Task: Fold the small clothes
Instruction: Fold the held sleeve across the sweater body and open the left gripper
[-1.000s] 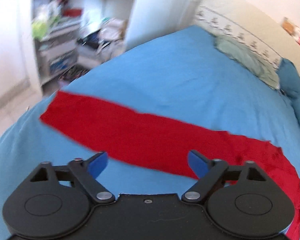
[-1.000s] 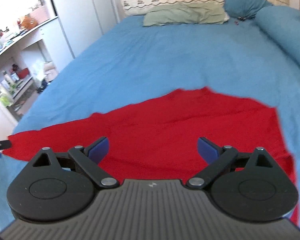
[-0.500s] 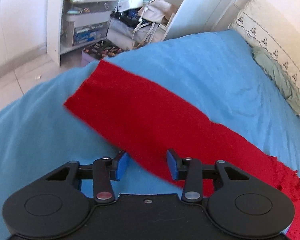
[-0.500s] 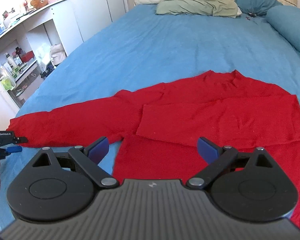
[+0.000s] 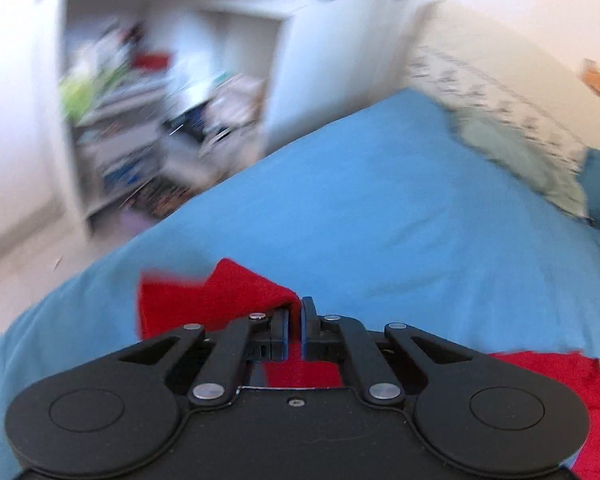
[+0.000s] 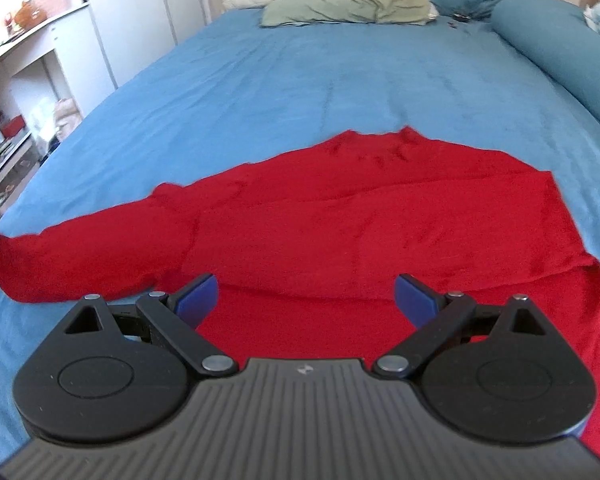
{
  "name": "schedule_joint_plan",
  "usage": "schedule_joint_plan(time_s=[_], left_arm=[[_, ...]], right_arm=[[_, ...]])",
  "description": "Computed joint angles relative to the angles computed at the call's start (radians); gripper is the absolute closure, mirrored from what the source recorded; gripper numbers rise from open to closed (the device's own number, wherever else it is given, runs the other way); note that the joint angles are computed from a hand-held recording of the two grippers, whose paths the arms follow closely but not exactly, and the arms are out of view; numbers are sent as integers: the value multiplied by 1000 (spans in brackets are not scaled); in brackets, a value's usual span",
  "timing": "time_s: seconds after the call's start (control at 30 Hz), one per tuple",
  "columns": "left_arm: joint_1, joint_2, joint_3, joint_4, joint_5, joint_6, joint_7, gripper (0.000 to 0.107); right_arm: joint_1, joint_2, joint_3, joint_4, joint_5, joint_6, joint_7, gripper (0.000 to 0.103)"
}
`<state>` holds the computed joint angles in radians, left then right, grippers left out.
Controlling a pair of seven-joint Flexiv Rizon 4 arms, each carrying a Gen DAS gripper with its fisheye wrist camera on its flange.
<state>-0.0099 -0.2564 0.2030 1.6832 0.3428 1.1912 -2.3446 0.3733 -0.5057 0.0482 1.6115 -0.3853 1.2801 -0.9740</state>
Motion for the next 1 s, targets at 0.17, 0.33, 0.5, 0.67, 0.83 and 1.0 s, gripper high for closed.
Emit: schedule_joint_plan(time_s=[0.17,0.33,0.5,0.67,0.83,1.0], left_arm=[[-63,-86,-86,-197,-27,-7,115,102],[-146,-245,-187,-398,-143,-18,284,102],[-253,-437,-216,-594,-250,-152,358,102],[-339,-571,-171,-713,-291,-308,335,101],[-349,-552,-179,-641,-307,-274,322,57],[-375,-432,-127,-515,-239,-259,329,30]], right_arm=[[-76,7,22,-33,40,-15,-89,0],[-150,10,22,-69,86,-30,-177,0],[-221,2,20,-81,134,-36,-252,0],[-283,-22,36,-91,186,-62,-338,0],[-306,-47,47,-127,230,-106,-393,0],[-326,-60,113,-202,291,-175,-526,0]])
